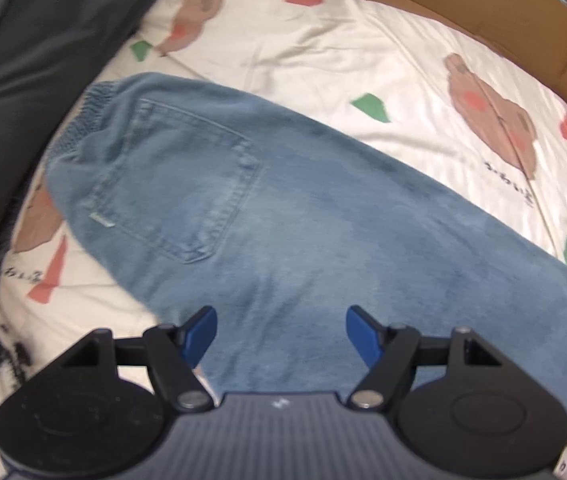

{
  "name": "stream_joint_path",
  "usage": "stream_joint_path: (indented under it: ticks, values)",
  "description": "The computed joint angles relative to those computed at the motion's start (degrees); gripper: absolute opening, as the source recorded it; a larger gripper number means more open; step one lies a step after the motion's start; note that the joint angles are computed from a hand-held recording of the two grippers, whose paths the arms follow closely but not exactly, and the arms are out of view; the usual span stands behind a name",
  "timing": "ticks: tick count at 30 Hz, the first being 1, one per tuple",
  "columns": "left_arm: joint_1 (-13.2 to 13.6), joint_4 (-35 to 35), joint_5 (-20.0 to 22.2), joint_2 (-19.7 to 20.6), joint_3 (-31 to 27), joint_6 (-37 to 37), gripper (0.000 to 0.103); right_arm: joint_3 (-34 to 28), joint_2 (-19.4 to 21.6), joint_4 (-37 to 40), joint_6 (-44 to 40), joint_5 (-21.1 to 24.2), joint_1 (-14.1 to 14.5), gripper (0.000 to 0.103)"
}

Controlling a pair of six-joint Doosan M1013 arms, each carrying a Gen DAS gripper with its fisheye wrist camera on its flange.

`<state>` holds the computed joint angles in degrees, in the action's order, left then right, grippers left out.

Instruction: Fold clothes

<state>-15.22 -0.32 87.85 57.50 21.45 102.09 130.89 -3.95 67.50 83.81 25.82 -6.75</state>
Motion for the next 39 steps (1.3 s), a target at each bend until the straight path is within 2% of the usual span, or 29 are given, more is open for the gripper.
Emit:
stream_joint_path:
  ticks: [6,10,17,27,36,39]
  values:
    - [-0.2,-3.2,-1.5,-1.0,2.9,1.5,0.074,-4.6,-2.9,-9.9,7.1,1.9,0.7,0.009]
    - [-0.1,-5.1,-2.1,-1.0,3.9,2.4,0.074,-9.1,-3.4,-18.7,14.3,4.9,1.3,0.008]
    - [-0.1,-6.5,-1.4,-0.3,3.7,3.5,0.074,-15.7,-4.4,-25.9,19.0,7.6,1.2,0.008]
    - [0.0,-11.2,-1.2,0.4,3.2,6.0,0.074,-24.0,-3.7,-30.8,18.4,13.0,-1.2,0.008]
    - [0.0,-17.5,-1.1,0.6,3.9,9.8,0.073,-27.9,-3.8,-40.3,24.6,17.8,-3.8,0.008]
    - [-0.3,-18.9,-2.4,-0.1,5.3,12.2,0.072,-29.1,-4.4,-44.7,27.4,19.8,-4.8,0.008]
